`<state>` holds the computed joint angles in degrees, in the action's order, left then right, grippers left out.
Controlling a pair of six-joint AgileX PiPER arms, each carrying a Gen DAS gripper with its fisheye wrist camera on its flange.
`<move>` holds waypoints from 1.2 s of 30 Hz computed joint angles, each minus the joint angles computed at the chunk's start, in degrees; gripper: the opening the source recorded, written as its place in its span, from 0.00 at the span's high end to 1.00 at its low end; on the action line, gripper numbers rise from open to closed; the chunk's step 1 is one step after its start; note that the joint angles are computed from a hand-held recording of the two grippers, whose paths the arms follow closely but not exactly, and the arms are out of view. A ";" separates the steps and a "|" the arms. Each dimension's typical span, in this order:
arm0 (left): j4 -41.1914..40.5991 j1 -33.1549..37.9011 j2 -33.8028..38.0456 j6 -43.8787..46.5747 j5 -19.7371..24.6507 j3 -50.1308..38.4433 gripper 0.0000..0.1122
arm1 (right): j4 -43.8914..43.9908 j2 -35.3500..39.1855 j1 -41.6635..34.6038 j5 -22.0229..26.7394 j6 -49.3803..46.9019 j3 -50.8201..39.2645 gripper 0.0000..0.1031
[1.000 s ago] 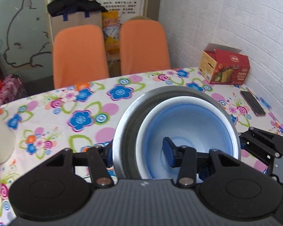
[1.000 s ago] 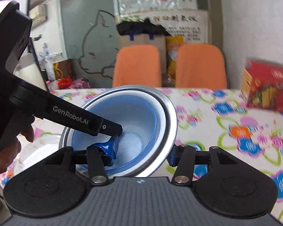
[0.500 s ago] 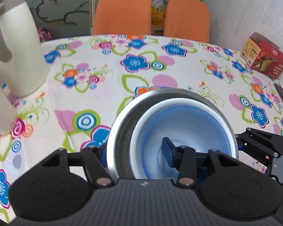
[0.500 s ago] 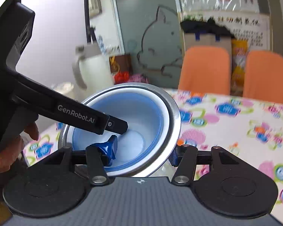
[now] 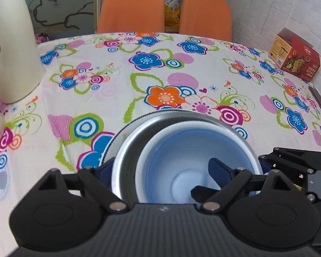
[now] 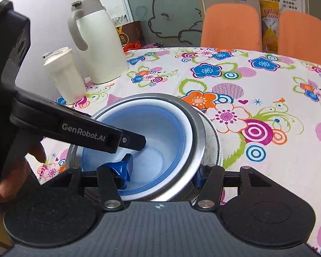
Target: Organize plates and bowls
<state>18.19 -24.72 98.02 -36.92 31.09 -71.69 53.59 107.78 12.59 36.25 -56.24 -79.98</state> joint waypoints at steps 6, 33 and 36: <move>16.02 -1.70 -2.65 -16.23 -0.89 2.70 0.13 | 1.94 0.56 -2.13 2.48 0.84 -1.51 0.59; 38.71 -22.29 -3.18 -56.11 5.64 0.02 0.09 | 12.80 -11.31 -13.54 -11.58 -5.28 15.32 0.57; 40.17 -26.26 -2.94 -58.88 9.56 1.27 0.09 | 16.02 -13.27 -15.27 -11.98 -7.67 18.26 0.57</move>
